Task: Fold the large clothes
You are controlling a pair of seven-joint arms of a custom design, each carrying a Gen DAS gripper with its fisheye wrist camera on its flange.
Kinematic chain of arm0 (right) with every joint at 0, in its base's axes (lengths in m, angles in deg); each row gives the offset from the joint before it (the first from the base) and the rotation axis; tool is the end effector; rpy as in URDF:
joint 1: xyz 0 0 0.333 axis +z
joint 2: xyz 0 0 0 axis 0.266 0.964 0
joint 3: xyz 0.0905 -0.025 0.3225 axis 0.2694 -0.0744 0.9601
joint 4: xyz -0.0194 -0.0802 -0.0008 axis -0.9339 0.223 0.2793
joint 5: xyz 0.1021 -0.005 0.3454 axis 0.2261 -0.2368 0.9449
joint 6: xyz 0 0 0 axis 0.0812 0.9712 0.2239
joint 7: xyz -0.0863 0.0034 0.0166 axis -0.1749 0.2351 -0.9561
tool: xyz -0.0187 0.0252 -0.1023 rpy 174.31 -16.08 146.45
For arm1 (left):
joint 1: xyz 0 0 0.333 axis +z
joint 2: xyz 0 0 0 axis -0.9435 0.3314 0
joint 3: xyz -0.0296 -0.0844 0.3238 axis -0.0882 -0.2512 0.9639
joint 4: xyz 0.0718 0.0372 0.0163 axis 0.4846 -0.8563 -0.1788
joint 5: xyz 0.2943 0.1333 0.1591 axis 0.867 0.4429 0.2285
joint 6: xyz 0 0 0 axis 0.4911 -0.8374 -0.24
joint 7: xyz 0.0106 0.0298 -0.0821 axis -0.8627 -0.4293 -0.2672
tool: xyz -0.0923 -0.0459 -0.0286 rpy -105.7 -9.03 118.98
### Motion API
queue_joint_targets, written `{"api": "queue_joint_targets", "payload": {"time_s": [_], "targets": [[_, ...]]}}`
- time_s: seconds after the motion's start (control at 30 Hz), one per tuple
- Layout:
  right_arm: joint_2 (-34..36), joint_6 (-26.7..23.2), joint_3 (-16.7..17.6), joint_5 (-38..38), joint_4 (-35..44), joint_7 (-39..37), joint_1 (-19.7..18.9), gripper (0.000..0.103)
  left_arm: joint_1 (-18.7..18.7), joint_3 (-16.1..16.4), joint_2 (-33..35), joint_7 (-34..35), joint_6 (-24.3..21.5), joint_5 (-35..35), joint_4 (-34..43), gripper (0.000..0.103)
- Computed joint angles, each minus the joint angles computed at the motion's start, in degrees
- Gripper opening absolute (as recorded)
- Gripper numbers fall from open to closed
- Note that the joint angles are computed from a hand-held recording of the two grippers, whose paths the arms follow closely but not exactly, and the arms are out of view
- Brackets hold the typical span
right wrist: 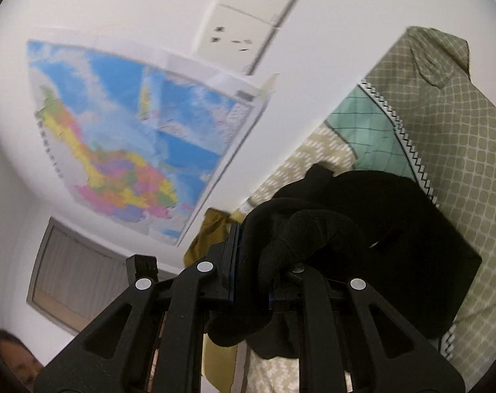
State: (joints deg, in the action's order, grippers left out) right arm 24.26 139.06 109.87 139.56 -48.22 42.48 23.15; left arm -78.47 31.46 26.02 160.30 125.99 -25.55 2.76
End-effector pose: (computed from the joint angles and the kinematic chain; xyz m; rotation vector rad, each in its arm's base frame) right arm 0.7174 0.2768 0.5633 -1.3533 1.2816 0.5750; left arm 0.5986 -0.1988 0.6549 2.1406 -1.9436 1.0199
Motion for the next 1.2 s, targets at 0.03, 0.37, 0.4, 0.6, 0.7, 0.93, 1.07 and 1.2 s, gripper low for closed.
{"api": "queue_joint_targets", "payload": {"time_s": [0.03, 0.37, 0.4, 0.6, 0.7, 0.93, 1.07, 1.2], "targets": [[1.81, -0.69, -1.00, -1.76, 2.83, 2.52, 1.01, 0.013, 0.03, 0.13, 0.78, -0.48, -0.64, 0.25, 0.84, 0.013], [14.23, -2.03, -2.65, -16.08, 21.01, 20.64, 5.04, 0.055, 3.93, -0.84, 7.56, -1.52, -3.65, -9.43, 5.45, 0.021], [14.02, -1.48, -2.50, -16.70, 20.76, 20.51, 4.97, 0.055, 4.36, -1.10, 7.19, -1.15, -2.56, -11.22, 4.43, 0.027], [12.06, -3.95, -3.70, -23.32, 20.35, 16.20, 6.22, 0.068, 4.41, -1.38, 2.45, 3.12, 8.10, -15.66, -2.91, 0.056], [8.68, -4.26, -6.41, -29.21, 16.22, 12.85, 8.08, 0.075, 2.07, -1.06, 0.84, 4.40, 9.62, -9.86, -4.11, 0.065], [-1.36, 1.97, -9.38, -39.45, -0.02, 6.18, 10.57, 0.086, -3.64, -2.46, 2.87, 10.08, 6.87, 2.31, -1.69, 0.069], [-5.18, 4.61, -10.65, -45.46, -7.45, 5.05, 11.67, 0.060, -7.04, -2.11, 8.17, 9.43, 3.73, 7.96, 4.44, 0.070], [-6.46, 7.13, -10.43, -47.07, -10.21, 5.65, 10.55, 0.004, -10.43, 1.15, 14.03, 2.85, -0.12, 17.08, 11.62, 0.018]]}}
